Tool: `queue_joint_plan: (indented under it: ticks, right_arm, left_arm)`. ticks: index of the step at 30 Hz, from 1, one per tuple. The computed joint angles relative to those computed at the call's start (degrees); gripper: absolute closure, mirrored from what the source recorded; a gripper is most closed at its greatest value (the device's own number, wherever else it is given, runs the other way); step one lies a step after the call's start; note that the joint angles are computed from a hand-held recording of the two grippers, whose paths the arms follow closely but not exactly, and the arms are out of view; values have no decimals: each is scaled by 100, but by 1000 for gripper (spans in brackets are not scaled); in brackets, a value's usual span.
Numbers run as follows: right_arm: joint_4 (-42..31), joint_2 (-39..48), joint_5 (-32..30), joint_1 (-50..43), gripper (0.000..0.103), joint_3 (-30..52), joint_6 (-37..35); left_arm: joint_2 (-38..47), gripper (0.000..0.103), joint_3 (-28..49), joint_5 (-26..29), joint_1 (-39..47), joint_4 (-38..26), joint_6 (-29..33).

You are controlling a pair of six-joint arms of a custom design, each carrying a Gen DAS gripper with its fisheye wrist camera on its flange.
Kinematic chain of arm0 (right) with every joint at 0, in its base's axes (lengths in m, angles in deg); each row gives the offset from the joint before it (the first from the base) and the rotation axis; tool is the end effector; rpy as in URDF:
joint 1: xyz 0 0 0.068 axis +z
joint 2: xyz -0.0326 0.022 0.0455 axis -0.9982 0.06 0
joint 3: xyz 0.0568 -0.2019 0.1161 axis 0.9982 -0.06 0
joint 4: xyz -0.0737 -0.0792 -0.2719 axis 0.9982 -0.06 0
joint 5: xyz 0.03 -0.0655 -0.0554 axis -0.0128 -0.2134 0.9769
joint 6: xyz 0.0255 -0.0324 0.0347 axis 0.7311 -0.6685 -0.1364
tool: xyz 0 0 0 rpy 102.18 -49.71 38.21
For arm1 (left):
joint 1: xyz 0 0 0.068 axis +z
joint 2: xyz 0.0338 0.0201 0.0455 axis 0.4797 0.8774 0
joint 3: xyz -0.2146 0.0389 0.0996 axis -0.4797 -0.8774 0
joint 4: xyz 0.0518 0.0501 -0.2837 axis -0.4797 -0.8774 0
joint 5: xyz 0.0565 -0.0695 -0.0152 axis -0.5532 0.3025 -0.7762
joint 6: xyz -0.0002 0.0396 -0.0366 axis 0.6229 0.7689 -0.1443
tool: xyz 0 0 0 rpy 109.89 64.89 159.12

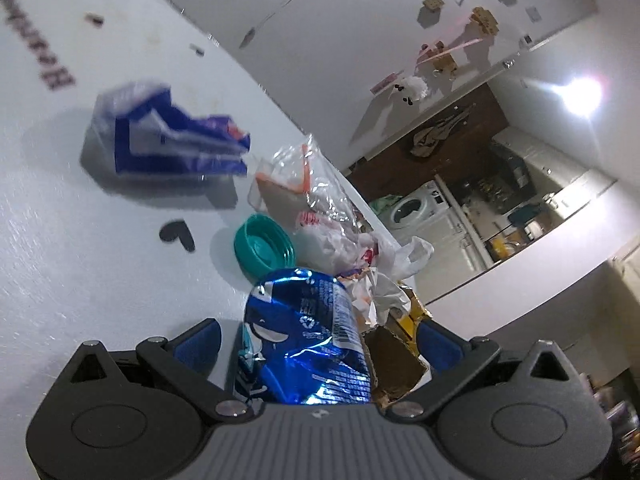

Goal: Collect trash
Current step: 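Grasp the blue Pepsi can with the left gripper while the right gripper grasps the light-blue bag, then carry the Pepsi can and light-blue bag in both grippers over the yellow bin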

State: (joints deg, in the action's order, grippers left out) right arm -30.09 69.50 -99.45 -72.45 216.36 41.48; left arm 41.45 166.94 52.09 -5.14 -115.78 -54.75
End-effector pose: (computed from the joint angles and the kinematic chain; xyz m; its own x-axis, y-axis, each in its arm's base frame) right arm 0.3225 0.1088 0.4463 -0.6620 -0.2572 -0.7040 -0.7177 0.4885 0.4963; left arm 0.2093 -0.1224 0.4551 -0.3342 -0.7992 -0.4996 -0.3093 0.5938 -0.7428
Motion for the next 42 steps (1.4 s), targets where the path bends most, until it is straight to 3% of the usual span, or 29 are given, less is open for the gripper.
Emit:
queue_joint_plan:
  ticks: [4,12,19,23,24,31,37,42]
  right_arm:
    - [-227,93,-83,-132,52,184,-197]
    - [-294,101,-149,-385,53,427,-342]
    - [-221,134,-103,-525,54,764,-305]
    - [28,17,-85,-592,54,763,-222]
    - [29,-1,-99,-598,54,770,-248]
    - [-155,-252,-130,-519,54,434,-571]
    - [-287,-457,-62,-358,54,118,-929]
    - [-413,-811,-54,-120,54,-477,-1501]
  left_arm:
    - [-76,9,-279,171,5,521,163]
    - [185,40,-133,158,-113,361,-20]
    - [677,48,620,-348,-699,-291,-80]
    - [1192,74,1511,-1006,-1329,-1100,-255]
    - [1339,76,1756,-1138,-1489,-1318,-285]
    - [2107,78,2947,-1989,-2605,-2697,-985]
    - [2246,78,3144,-2340,-3394,-3127,-1495]
    - [2083,76,2859,-2489,-3783,-3086,-1883]
